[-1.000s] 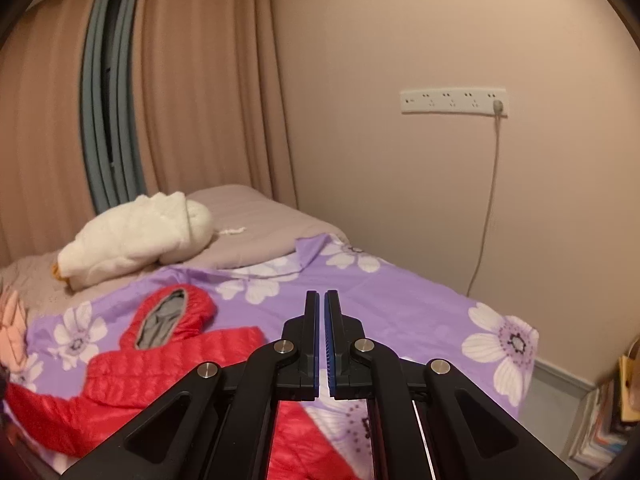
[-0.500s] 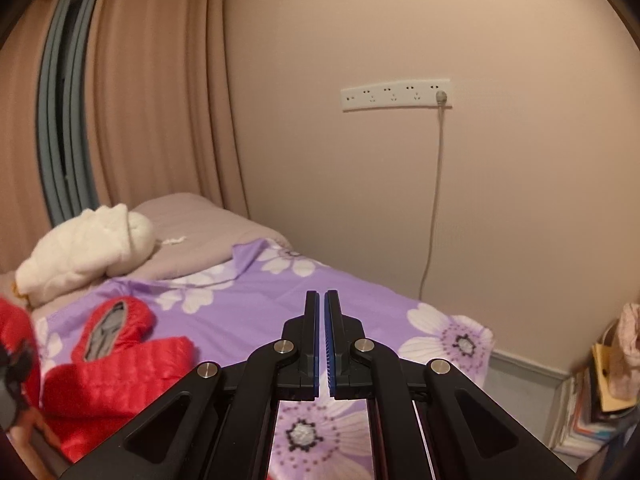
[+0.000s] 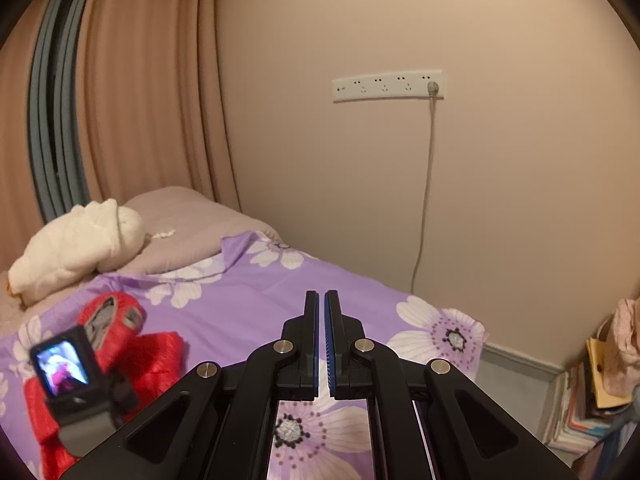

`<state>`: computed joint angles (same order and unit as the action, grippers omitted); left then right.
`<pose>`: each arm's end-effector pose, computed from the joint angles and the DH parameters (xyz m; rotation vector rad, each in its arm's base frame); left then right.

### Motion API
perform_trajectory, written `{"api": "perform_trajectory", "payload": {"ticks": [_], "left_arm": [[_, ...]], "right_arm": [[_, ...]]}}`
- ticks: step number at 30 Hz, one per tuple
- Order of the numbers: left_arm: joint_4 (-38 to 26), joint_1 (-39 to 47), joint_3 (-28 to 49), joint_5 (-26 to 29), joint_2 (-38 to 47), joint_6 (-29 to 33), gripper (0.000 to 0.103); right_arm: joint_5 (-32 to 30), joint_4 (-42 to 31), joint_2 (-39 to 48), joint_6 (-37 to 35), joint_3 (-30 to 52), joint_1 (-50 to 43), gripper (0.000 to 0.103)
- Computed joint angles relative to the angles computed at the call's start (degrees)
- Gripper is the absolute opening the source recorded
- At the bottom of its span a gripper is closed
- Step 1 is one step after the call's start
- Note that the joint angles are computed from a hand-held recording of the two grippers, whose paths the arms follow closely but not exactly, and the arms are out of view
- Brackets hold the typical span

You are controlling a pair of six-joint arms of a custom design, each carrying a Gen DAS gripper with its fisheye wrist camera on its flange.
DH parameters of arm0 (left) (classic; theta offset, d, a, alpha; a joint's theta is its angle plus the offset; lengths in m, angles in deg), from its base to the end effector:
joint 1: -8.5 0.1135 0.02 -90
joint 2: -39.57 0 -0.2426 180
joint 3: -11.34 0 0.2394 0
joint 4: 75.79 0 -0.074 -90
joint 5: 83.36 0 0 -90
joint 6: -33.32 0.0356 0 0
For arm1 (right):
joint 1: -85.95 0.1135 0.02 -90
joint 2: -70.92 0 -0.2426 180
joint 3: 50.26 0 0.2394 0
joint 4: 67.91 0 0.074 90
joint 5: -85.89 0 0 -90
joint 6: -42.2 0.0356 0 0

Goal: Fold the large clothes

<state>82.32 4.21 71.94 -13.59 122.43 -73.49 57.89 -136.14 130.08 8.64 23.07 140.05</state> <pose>0.2886 -0.0093 0.1887 -0.4208 2.2543 0.2240 0.1316 0.1282 0.3070 0.4149 1.9192 -0.1460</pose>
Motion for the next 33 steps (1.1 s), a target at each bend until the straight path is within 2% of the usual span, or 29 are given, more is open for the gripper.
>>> {"api": "perform_trajectory", "payload": {"ticks": [3,6,10,14,15,17,18,20,21,22,23,26,29,31,33], "left_arm": [[0.1,-0.3,-2.4,2.9,-4.8,-0.6,0.047],[-1.2,0.2,-5.2,7.4,-13.9,2.4,0.074],[-5.5,0.7,-5.6,7.4,-22.7,3.1,0.073],[-7.8,5.3,-5.0,7.7,-26.1,6.4,0.073],[-7.7,7.6,-5.2,7.2,-26.7,6.9,0.071],[-7.6,12.4,-5.6,8.6,-27.2,7.6,0.059],[-7.3,15.2,-5.7,10.3,-27.1,8.1,0.048],[-7.9,22.1,-4.5,14.0,-24.4,8.9,0.036],[-8.0,24.2,-3.8,14.2,-22.9,9.2,0.026],[-7.4,27.2,-3.3,14.3,-20.8,9.7,0.021],[-6.2,29.3,-3.3,14.5,-19.3,9.7,0.019],[-1.2,35.4,-2.7,17.4,-13.0,8.7,0.019],[2.2,39.1,-1.2,18.0,-6.0,7.4,0.018],[4.5,40.8,-1.1,17.7,-2.4,6.7,0.018],[7.2,42.6,-0.4,18.8,3.2,6.7,0.017]], "right_arm": [[-0.3,-0.4,0.7,-0.4,0.6,0.0,0.005],[-1.4,0.3,0.9,-0.3,1.0,0.6,0.005],[-1.7,1.1,2.5,-0.5,2.3,2.0,0.005],[-3.5,4.8,5.3,-3.4,3.5,3.2,0.005],[-3.8,5.9,6.4,-4.1,4.0,3.5,0.005],[-4.2,8.0,8.2,-5.6,4.7,3.8,0.005],[-4.8,10.0,9.5,-7.1,5.2,3.7,0.005],[-6.9,14.5,11.5,-10.2,5.6,2.9,0.005],[-8.2,16.6,12.6,-11.7,5.8,2.4,0.005],[-9.8,18.3,14.6,-13.2,6.6,1.7,0.005],[-11.3,20.5,16.8,-14.7,7.3,1.0,0.005],[-15.8,26.6,22.7,-18.7,9.2,-0.8,0.005],[-24.7,34.6,31.0,-24.1,12.8,-4.1,0.005],[-31.8,37.4,37.8,-25.9,17.2,-6.3,0.005],[-34.7,39.4,46.6,-29.1,23.4,-6.9,0.005]]}}
